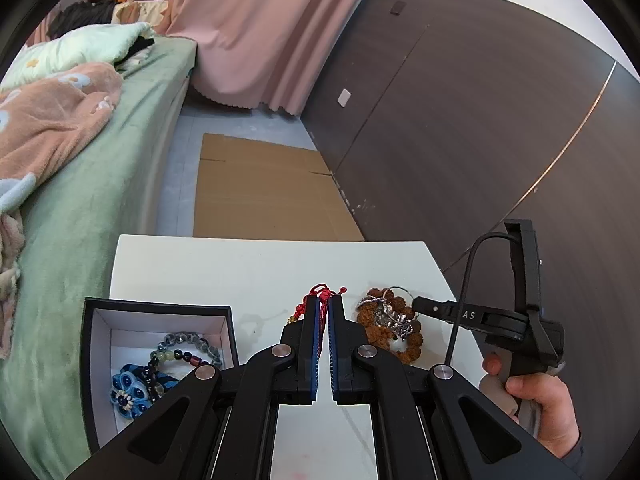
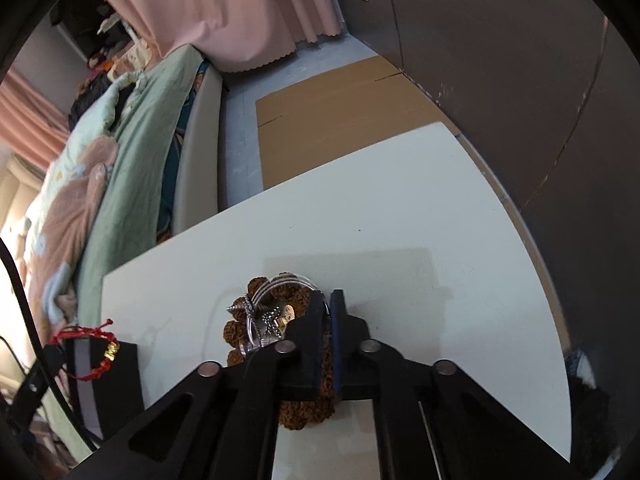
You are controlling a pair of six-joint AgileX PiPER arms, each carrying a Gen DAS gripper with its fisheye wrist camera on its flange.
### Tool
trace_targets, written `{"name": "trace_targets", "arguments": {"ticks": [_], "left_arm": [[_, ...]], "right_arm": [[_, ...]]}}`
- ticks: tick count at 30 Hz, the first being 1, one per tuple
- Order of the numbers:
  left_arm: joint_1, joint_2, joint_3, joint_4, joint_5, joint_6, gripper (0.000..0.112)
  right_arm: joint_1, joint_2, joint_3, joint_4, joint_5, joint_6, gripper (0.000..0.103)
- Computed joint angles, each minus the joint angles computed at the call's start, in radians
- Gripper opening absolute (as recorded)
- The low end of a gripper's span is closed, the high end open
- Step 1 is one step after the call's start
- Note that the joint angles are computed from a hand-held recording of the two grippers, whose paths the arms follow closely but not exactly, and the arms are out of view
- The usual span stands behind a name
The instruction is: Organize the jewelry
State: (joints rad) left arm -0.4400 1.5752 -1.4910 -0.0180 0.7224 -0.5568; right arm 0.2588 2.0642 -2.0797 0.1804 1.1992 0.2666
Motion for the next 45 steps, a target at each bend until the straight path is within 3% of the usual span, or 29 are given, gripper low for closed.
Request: {"name": "trace_targets", "arguments": {"ticks": [5,16,30,35,40,41,42,43,45], "left_arm": [[-0.009,-0.022,0.017,0.02,0.0,-0.021,0.004],[-0.031,-0.092,0.063,0.088,0.0,-0.089,0.004],[0.015,-0.188,0.129,0.192,0.033,-0.205,0.004],[0.053,-0.208,0.148,0.182,0.057,-0.211,0.004],[0.137,-0.189,0.138,0.026,0.109,-0.129,0.006],[0.146,-0.191,0.143,0.017,0.112,-0.128,0.008],[0.151,-0.194,0.147,0.017,0.112,-0.132,0.017],[0.152,-0.2,0.153,0.02,0.107,-0.14,0.038],[0.147,-0.224,0.175,0.05,0.084,-0.181,0.067]], "right_arm": [[-0.037,-0.038,0.06,0.045,-0.019,0.002,0.003],[-0.115,-0.204,0.247,0.317,-0.136,-0.146,0.003],[-0.078,-0.327,0.372,0.509,-0.208,-0.301,0.003],[-0.029,-0.327,0.383,0.539,-0.217,-0.325,0.003],[0.02,-0.321,0.39,0.578,-0.229,-0.351,0.003],[0.031,-0.318,0.389,0.585,-0.231,-0.354,0.003],[0.042,-0.315,0.389,0.589,-0.233,-0.355,0.003],[0.056,-0.311,0.387,0.593,-0.236,-0.356,0.003],[0.085,-0.3,0.38,0.593,-0.242,-0.35,0.003]]}}
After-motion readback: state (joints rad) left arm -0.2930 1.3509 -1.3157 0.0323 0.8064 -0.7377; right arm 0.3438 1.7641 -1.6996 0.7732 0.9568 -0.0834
